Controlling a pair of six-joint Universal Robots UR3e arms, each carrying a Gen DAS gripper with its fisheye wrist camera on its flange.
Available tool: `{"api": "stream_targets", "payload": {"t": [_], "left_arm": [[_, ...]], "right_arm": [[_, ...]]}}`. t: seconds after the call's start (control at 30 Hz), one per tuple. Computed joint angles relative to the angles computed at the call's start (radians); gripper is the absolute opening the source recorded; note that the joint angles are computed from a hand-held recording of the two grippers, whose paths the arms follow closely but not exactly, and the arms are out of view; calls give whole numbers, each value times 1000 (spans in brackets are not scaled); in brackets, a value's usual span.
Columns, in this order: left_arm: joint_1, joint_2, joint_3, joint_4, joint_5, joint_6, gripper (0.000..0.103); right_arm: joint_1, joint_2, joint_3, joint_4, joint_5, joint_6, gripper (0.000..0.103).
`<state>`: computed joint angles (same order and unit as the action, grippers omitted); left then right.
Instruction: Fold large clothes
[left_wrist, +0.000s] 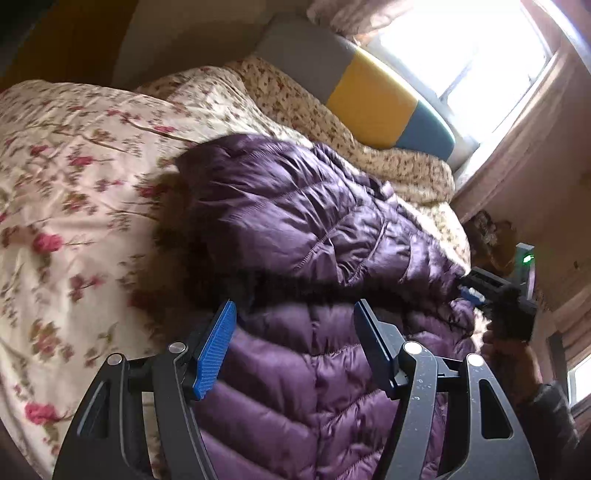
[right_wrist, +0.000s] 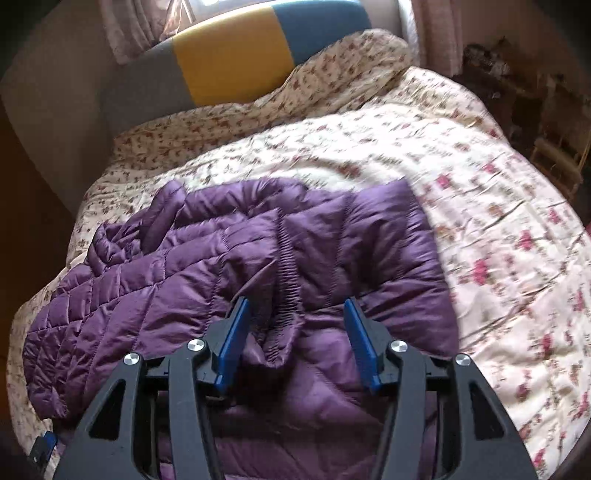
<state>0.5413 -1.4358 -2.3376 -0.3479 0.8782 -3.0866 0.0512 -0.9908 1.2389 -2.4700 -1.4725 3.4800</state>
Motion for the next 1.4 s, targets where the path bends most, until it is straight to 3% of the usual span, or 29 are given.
{"api": "stream_targets", "payload": {"t": [0.17,0.33,0.43,0.5,0.53,0.6,0.67,0.77,0.87,1.07,1.2,1.27,1.4], "left_arm": [[110,99,-27,-61,-63,22,65],[69,-43,103,-3,-10,-36,65],[22,-136,195,25,11,-72,65],[-25,-205,274,22,42,-83,65],[-38,-226,298,19,54,-87,65],[-70,-279,360,3,70,-87,65],[-86,-302,383,1,81,-83,66],[-114,-338,425,-15,93,-61,65],[-166,-395,489,-49,162,-36,65],[-237,-506,561,-69,291,-34,65],[-268,-495,560,-54,351,-45,66],[-262,-469,544,-46,352,-59,71],[-258,-407,505,2,365,-83,73]], "right_arm": [[-19,-16,33,-16,12,68,50],[-35,-63,88,-74,38,60,52],[-49,-43,48,-38,131,38,69],[-34,9,-43,52,145,5,69],[-20,33,-82,87,127,-9,67],[-7,49,-92,92,106,-13,49],[3,47,-79,81,66,-19,17],[15,22,-32,49,-2,-42,9],[34,12,-14,47,-86,-55,8],[46,4,24,47,-127,-66,8],[51,8,2,77,-137,-49,16],[54,-13,20,56,-151,-51,42],[82,-40,41,-40,-171,-79,62]]}}
